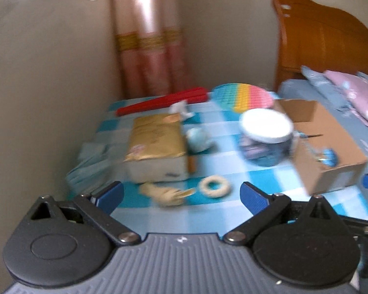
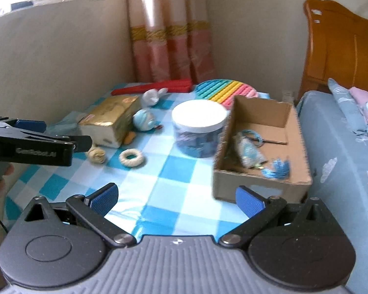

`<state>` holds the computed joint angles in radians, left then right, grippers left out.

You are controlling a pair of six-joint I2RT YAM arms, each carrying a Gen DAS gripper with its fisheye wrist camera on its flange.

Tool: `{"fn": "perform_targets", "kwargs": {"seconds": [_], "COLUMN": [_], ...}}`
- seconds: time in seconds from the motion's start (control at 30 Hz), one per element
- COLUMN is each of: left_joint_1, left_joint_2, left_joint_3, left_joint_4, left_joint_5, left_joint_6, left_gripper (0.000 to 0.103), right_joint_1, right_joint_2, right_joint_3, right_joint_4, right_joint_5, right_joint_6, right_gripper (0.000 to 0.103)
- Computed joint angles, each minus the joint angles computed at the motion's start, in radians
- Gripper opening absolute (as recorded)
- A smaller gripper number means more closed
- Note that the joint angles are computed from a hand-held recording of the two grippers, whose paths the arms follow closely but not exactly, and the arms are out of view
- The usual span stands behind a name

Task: Organize soft objects
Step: 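Withdraw both open tools from the box back over the table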

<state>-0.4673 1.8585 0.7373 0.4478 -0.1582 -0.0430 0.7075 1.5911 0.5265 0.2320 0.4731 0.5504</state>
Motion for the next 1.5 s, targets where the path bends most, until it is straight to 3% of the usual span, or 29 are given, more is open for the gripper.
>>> {"fn": "perform_targets", "kwargs": {"seconds": [0.1, 0.33, 0.63, 0.8, 1.1, 1.5], "left_joint_1": [0.051, 0.119, 0.246, 0.294, 0.285, 0.299], "left_joint_2": [0.043, 0.160, 0.255, 0.286, 0.305, 0.330], "left_joint_3": [-0.048, -0.063, -0.063, -0.012, 0.012, 0.095], "left_joint_4": [0.090, 0.145, 0.215, 0.159, 0.146, 0.098], "left_joint_5": [0.019, 0.022, 0.179, 0.253, 0.219, 0.237], "left_joint_6": [-0.004, 0.066, 0.038, 0.022, 0.092, 0.071], "left_gripper": [0.101, 0.101, 0.100, 0.100, 0.103, 0.102], "right_joint_1": [0.025, 0.050, 0.035, 0.028, 0.014, -0.008], "right_joint_2": [0.061, 0.183, 0.306, 0.374, 0.523, 0.596], "right_joint_3": [0.044, 0.142, 0.269, 0.329, 0.452, 0.488], "right_joint_4": [-0.004, -0.024, -0.057, -0.058, -0.058, -0.006], "right_joint_5": [-0.001, -0.015, -0.057, -0.094, -0.149, -0.195], "right_joint_6": [0.010, 0.002, -0.010, -0.025, -0.097, -0.149], "right_gripper": [0.103, 0.103, 0.103, 0.103, 0.103, 0.103]}}
